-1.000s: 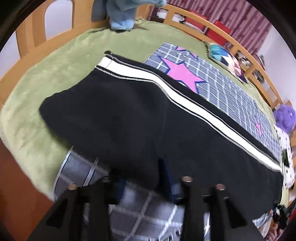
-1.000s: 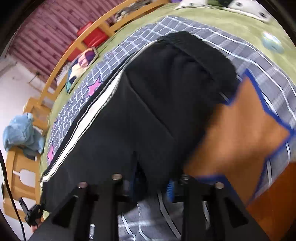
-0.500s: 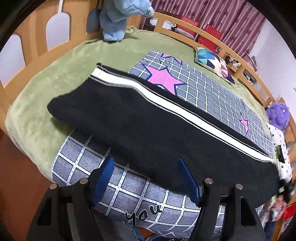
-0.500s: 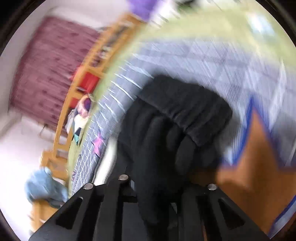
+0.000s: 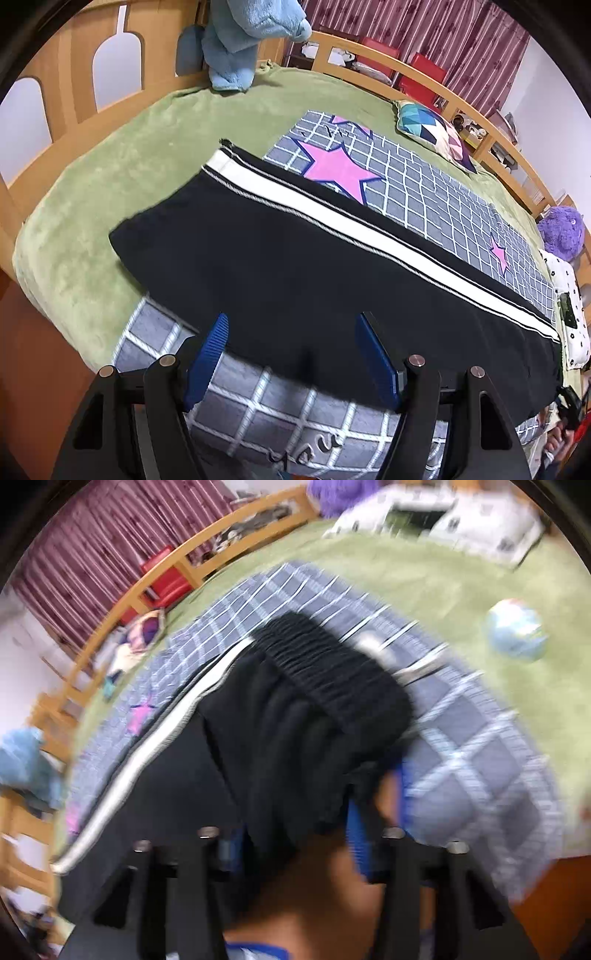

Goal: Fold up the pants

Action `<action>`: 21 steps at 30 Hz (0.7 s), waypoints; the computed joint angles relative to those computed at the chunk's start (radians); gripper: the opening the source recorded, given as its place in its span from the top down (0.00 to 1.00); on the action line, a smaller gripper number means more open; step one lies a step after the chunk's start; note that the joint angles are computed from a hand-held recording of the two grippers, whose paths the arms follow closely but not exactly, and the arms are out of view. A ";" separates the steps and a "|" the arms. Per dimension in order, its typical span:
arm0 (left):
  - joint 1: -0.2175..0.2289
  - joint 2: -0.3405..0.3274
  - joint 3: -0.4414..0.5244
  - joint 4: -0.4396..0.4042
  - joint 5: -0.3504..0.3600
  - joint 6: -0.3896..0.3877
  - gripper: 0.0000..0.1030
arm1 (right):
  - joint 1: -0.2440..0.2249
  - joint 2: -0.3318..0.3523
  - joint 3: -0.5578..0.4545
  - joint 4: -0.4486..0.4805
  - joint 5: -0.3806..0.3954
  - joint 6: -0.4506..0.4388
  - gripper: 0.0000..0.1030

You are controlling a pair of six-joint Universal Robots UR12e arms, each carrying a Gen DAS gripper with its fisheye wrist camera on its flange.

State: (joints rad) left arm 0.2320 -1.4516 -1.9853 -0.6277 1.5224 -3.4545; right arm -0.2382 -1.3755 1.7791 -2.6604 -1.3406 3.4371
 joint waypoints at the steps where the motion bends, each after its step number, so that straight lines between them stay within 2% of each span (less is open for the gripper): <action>1: 0.002 -0.006 0.003 0.001 0.007 0.012 0.32 | 0.008 -0.015 0.007 -0.005 -0.045 -0.022 0.50; 5: 0.006 -0.030 0.019 0.015 0.020 0.060 0.32 | 0.077 -0.020 -0.041 -0.006 -0.155 -0.114 0.50; 6: 0.008 -0.037 0.022 0.023 0.019 0.072 0.32 | 0.082 -0.024 -0.043 -0.016 -0.153 -0.138 0.47; 10: 0.019 -0.051 0.032 0.051 0.004 0.097 0.32 | 0.155 0.020 -0.110 -0.045 -0.150 -0.242 0.38; 14: 0.032 -0.058 0.033 0.067 -0.003 0.113 0.32 | 0.209 0.102 -0.217 0.026 -0.080 -0.314 0.37; 18: 0.053 -0.064 0.031 0.059 -0.046 0.120 0.32 | 0.248 0.198 -0.335 0.134 0.022 -0.373 0.37; 21: 0.053 -0.075 0.031 0.058 -0.045 0.134 0.32 | 0.273 0.263 -0.409 0.161 0.013 -0.454 0.37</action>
